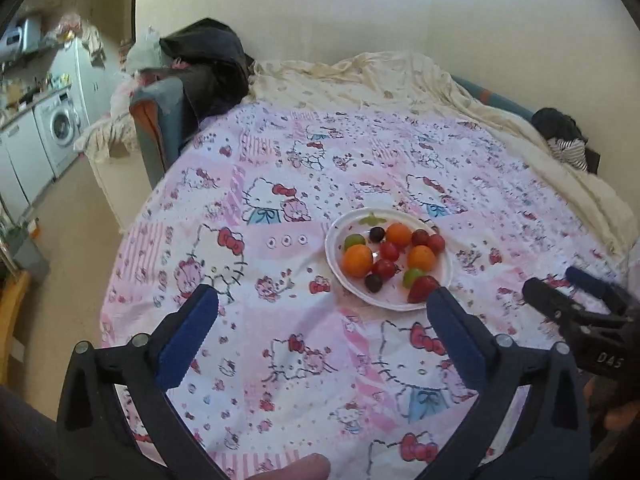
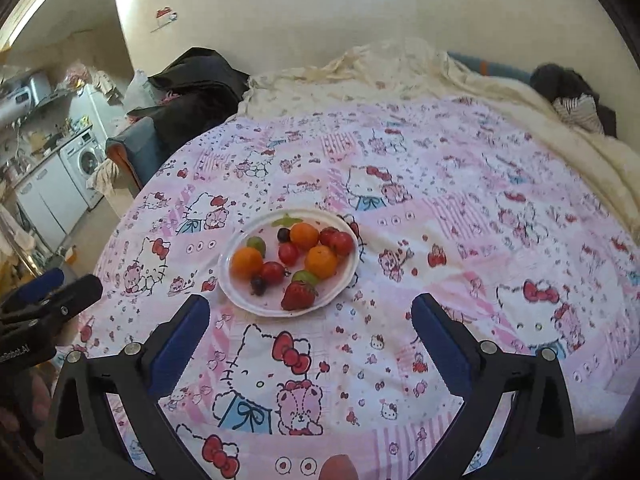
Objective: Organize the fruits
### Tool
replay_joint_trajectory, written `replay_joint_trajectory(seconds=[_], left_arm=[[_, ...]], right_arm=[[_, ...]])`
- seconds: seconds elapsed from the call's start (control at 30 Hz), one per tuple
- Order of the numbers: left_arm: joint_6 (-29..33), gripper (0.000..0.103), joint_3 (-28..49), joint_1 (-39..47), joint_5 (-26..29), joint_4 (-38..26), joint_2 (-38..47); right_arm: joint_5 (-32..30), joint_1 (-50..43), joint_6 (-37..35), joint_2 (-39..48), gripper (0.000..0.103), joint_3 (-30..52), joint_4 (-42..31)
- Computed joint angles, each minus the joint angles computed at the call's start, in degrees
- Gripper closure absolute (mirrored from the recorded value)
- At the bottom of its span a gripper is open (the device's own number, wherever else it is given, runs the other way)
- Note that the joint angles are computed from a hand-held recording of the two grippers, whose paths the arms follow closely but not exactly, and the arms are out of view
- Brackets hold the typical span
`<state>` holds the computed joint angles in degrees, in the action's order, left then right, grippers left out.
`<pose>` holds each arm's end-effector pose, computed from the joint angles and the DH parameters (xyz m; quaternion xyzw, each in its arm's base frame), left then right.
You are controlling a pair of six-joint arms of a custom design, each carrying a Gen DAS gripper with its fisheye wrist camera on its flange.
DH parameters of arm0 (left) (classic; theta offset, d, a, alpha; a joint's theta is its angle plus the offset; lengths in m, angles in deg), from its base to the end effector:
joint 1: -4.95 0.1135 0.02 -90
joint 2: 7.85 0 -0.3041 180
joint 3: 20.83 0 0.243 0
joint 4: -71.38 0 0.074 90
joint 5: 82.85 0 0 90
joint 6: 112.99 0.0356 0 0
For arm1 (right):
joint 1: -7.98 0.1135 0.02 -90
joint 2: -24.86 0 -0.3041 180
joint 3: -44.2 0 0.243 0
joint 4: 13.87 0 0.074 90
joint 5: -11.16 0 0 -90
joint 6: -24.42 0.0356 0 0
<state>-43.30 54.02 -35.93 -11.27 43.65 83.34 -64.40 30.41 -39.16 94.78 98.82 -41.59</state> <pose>0.2621 -0.2120 0.2742 0.1008 0.9054 -0.0692 0.4065 0.2153 0.0793 0.2610 0.0817 0.9076 0.0586 0.4077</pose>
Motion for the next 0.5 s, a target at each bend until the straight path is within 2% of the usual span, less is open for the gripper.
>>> replay_joint_trajectory(seconds=[0.13,0.5], left_arm=[[-0.55,0.000,0.25,0.39,1.91,-0.51,0.63],[-0.74,0.000,0.97,0.05,2.11,-0.88,1.17]], right_arm=[[3.25,1.71,-0.54,0.34,0.000,-0.10,1.07],[3.70,2.14,-0.53,1.02,0.000,-0.11,1.11]])
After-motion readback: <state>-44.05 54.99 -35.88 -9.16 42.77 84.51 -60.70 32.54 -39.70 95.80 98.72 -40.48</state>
